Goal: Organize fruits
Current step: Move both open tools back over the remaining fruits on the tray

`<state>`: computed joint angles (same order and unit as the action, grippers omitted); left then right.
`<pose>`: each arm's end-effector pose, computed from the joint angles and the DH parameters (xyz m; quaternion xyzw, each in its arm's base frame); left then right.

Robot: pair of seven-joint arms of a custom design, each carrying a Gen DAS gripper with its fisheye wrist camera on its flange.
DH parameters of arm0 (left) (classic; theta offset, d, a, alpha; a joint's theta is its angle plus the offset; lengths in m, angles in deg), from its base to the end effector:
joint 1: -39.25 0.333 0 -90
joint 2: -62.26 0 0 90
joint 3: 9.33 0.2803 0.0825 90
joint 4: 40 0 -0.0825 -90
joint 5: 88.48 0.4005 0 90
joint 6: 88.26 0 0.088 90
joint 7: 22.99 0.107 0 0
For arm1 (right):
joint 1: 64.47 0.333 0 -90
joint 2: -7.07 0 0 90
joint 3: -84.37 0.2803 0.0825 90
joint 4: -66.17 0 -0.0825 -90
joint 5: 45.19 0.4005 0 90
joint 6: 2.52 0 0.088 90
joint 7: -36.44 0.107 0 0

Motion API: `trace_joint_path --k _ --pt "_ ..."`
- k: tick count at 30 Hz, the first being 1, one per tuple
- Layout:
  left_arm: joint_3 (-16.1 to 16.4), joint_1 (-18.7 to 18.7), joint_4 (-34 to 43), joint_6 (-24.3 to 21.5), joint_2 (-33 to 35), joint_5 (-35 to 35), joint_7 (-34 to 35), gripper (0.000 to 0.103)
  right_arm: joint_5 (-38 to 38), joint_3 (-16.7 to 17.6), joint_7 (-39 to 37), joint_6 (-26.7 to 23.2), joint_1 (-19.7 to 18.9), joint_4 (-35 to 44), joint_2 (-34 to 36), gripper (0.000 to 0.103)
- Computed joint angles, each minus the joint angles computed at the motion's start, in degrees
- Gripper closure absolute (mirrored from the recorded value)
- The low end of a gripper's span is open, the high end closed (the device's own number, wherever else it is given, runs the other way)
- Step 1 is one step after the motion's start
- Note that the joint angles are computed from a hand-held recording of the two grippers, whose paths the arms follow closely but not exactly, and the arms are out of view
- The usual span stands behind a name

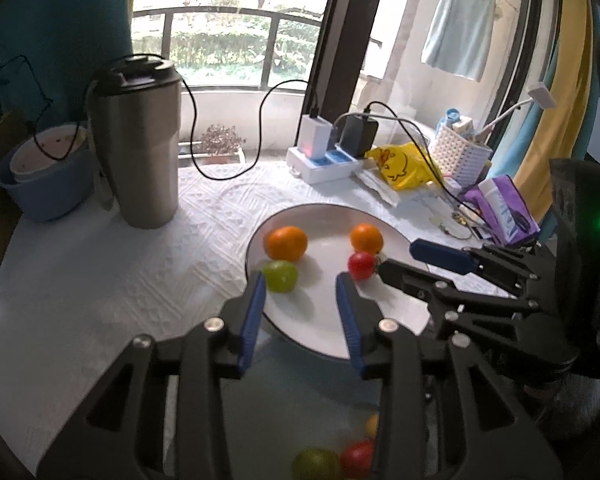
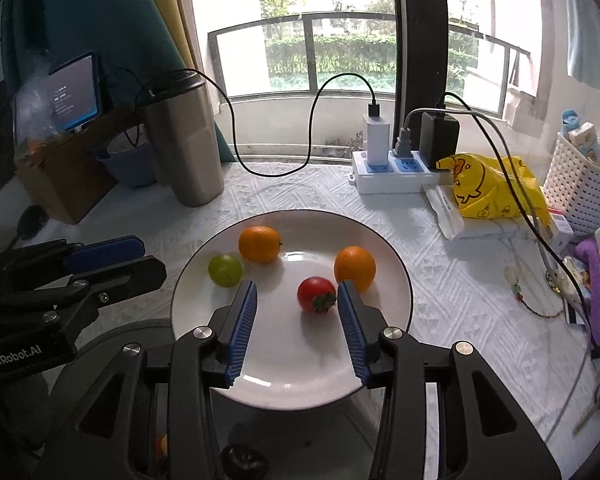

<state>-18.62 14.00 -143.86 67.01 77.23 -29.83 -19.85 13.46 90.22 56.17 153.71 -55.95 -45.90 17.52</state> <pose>0.5379 -0.3981 0.4164 -0.6777 0.6009 -0.3560 0.2300 0.6254 0.1250 0.3926 -0.8126 0.4130 -0.1433 0.3855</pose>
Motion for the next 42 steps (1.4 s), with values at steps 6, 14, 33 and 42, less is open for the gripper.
trace_joint_path --k 6,14,33,42 --pt "-0.78 -0.57 -3.05 -0.88 -2.93 2.21 -3.28 0.065 2.89 -0.44 -2.48 0.44 0.35 -4.26 -4.16 0.058" --pt "-2.92 -0.24 -6.71 -2.25 -6.41 4.73 -7.0 0.064 6.41 -2.4 -5.55 0.76 2.01 -9.8 -9.46 0.058" --pt "-6.62 -0.44 -12.34 -4.62 -10.38 6.21 -12.28 0.064 9.87 -5.79 -9.49 0.77 4.96 -18.92 -17.03 0.058" --pt "-7.45 -1.02 -14.16 -4.9 -10.69 5.82 -14.07 0.064 10.35 -6.67 -10.4 0.29 5.69 -22.18 -19.09 0.058"
